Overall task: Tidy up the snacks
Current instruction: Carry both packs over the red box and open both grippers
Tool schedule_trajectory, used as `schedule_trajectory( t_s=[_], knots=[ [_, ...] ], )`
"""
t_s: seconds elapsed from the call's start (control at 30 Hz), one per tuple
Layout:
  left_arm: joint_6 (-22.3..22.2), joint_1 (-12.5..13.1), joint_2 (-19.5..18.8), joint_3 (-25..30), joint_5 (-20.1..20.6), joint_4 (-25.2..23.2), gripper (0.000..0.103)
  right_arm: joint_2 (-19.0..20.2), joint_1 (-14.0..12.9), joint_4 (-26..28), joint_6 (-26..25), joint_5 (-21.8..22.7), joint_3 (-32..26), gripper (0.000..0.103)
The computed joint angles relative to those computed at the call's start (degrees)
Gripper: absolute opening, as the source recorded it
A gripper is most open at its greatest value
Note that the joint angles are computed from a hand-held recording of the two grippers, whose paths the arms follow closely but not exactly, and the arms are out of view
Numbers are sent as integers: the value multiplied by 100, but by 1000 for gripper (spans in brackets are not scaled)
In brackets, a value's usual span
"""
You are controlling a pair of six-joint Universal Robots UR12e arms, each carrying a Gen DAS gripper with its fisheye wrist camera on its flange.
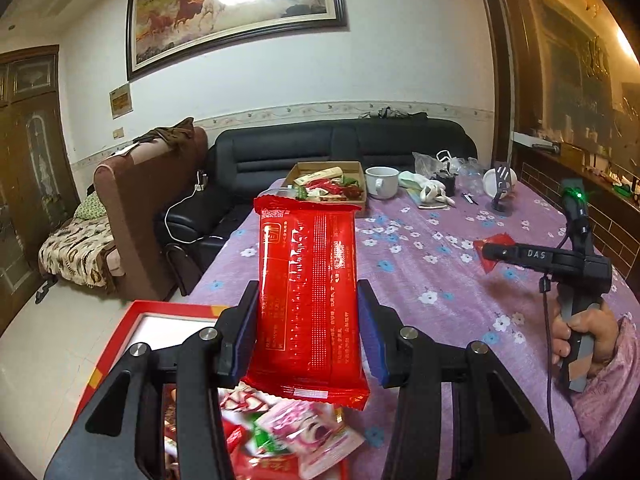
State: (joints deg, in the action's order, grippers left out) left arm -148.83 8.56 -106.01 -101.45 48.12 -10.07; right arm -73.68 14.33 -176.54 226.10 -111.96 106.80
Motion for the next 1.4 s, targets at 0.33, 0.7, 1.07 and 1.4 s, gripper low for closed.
schedule_trajectory(
  t_s=[0.33,0.7,1.07,1.4],
  knots=[
    [-128,264,-73,46,-171,-58,44,257,397,-118,-307,-98,-480,39],
    [-313,474,-162,78,-109,-45,44,920,799,-250,-785,755,-1491,39],
    [-367,617,-290,115,16,-183,45,1362,1023,211,-947,1146,-2072,39],
    [-402,667,-372,152,163,-279,45,1488,1061,273,-941,1250,-2202,39]
  ],
)
